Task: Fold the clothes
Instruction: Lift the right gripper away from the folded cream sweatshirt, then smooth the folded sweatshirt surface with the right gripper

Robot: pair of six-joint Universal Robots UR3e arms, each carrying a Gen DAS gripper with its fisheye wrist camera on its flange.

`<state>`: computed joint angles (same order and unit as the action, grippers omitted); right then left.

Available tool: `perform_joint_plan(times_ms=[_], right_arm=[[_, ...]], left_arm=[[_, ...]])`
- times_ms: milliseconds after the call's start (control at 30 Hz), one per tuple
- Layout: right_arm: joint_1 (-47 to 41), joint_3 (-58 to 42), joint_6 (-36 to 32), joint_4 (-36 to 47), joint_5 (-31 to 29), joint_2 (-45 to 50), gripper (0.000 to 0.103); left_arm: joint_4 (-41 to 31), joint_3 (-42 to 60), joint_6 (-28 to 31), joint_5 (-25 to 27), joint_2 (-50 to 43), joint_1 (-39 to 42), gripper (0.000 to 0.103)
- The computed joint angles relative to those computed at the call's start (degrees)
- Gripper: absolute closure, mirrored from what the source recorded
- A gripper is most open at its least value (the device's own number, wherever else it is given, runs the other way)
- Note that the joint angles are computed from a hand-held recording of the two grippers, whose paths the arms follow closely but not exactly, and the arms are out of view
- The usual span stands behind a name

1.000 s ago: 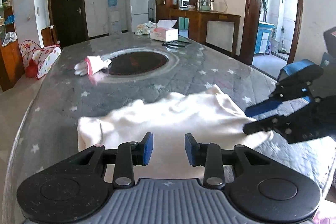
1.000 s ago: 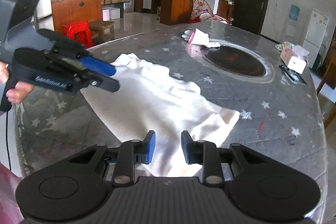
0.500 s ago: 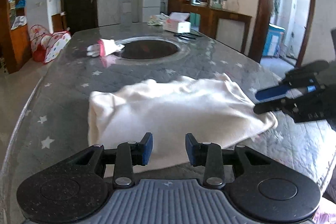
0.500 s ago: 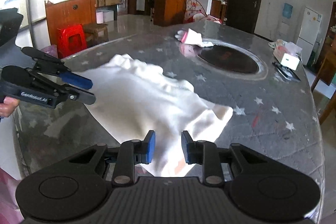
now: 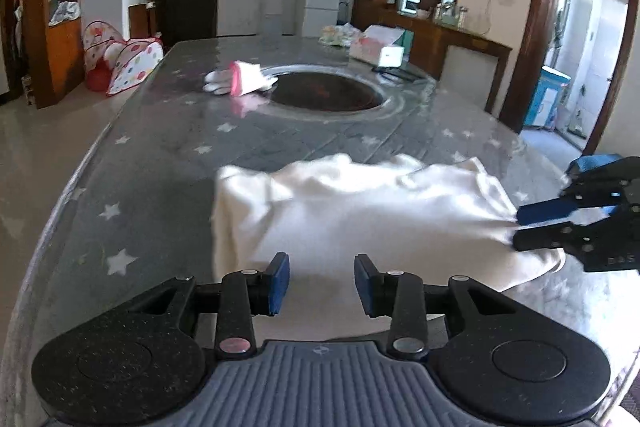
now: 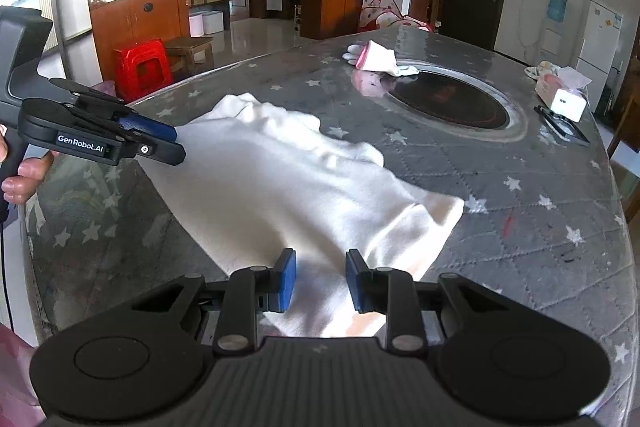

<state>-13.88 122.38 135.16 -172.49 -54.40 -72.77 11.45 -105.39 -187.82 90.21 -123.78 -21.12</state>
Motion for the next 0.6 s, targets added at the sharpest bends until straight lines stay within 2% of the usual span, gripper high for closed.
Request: perform_joint_plan(times_ms=[233,467,600], right_arm=[[5.67,-15.54,3.85,6.38,-2.40,6.33,0.071],[12.95,-38.24,9.21,14.39,-5.70,19.93,0.062],[16.34,-50.70,9.95,19.22,-8.07,28.21,0.062]], left_arm=[[-0.09,5.73,5.23,0.22,-4.52,-4.50,0.062],[0.46,6.36,6.05,-2.32,-6.29,-3.84,0.060],[1.26,5.61,6.49,-4.09,-6.26,-2.93,0.059]])
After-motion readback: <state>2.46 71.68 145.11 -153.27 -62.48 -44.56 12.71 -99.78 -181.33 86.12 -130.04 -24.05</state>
